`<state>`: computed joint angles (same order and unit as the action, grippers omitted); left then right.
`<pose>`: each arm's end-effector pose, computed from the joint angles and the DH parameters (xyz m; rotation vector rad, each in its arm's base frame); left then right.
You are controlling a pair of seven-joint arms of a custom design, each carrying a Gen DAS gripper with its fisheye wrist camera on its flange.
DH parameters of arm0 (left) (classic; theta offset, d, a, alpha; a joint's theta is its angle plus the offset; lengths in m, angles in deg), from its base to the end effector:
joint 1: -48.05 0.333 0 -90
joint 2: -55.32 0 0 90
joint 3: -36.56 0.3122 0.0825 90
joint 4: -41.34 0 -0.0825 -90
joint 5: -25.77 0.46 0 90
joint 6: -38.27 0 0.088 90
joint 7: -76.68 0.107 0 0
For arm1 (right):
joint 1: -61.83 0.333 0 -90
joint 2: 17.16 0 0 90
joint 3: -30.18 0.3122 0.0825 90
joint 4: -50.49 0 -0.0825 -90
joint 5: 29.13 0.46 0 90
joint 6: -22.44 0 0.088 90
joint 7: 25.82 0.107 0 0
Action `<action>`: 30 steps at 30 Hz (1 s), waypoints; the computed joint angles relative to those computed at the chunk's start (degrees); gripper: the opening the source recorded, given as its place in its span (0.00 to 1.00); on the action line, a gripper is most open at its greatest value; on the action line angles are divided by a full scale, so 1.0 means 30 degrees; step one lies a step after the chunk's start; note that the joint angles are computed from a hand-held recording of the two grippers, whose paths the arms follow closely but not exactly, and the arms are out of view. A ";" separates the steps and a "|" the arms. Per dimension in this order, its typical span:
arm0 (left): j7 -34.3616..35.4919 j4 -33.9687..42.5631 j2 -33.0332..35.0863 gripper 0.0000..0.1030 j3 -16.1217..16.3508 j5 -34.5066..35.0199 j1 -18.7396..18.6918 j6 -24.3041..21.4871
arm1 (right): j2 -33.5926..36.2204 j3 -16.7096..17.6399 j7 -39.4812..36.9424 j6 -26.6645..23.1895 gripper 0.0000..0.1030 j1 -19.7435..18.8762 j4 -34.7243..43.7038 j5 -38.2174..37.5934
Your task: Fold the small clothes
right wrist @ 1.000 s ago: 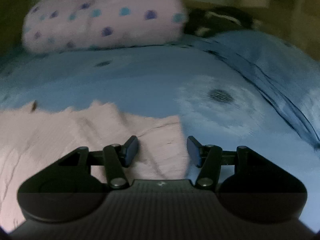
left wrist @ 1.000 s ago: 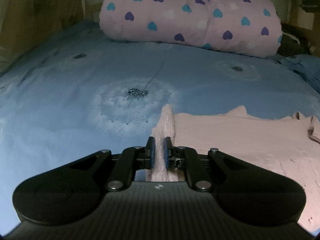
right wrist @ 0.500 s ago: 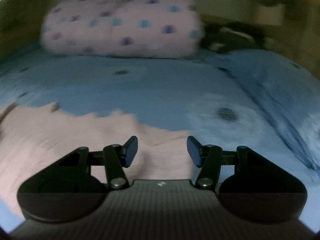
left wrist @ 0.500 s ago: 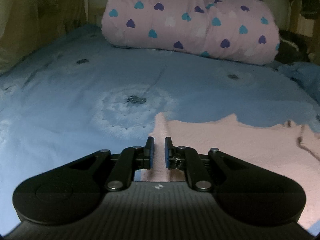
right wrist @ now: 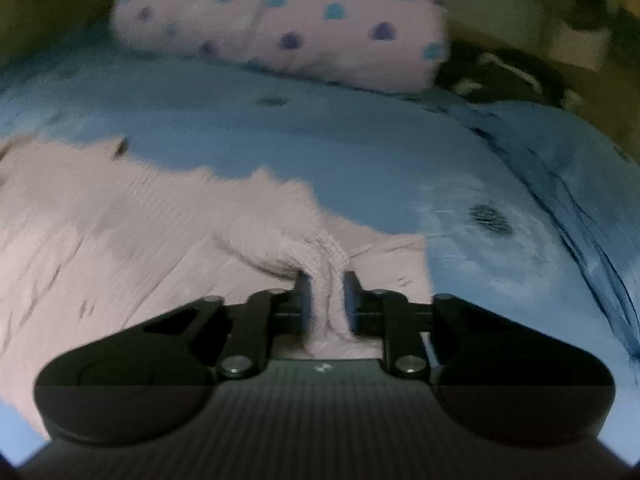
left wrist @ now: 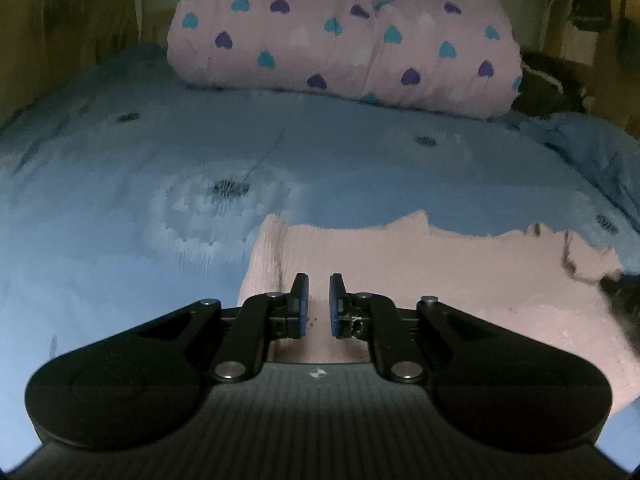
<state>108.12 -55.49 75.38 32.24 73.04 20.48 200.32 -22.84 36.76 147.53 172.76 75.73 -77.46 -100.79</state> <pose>0.6312 -0.4294 0.4375 -1.5437 1.9061 -0.9710 0.5575 0.2326 0.4087 -1.6308 1.8133 -1.0461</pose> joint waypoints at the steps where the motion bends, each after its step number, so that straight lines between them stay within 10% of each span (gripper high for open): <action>1: 0.0258 0.0069 0.0096 0.12 -0.0110 -0.0268 0.0106 -0.0111 | -0.0060 0.0035 0.0954 -0.0423 0.19 -0.0057 0.0012 -0.0293; 16: 0.1013 0.0762 0.0716 0.12 -0.0104 -0.0856 -0.0057 -0.1705 | -0.1914 0.0825 0.7341 -0.5265 0.33 -0.0362 -0.1234 -0.1749; 23: 0.1884 0.1167 0.1037 0.14 -0.0212 -0.0714 -0.0188 -0.2351 | -0.0415 -0.0343 0.4480 -0.0174 0.33 -0.0445 -0.0555 -0.0128; 30: 0.2511 0.0303 0.0177 0.30 -0.0887 -0.2829 0.0474 -0.1889 | -0.1077 -0.0188 0.5536 0.0296 0.33 -0.0797 -0.1185 -0.0499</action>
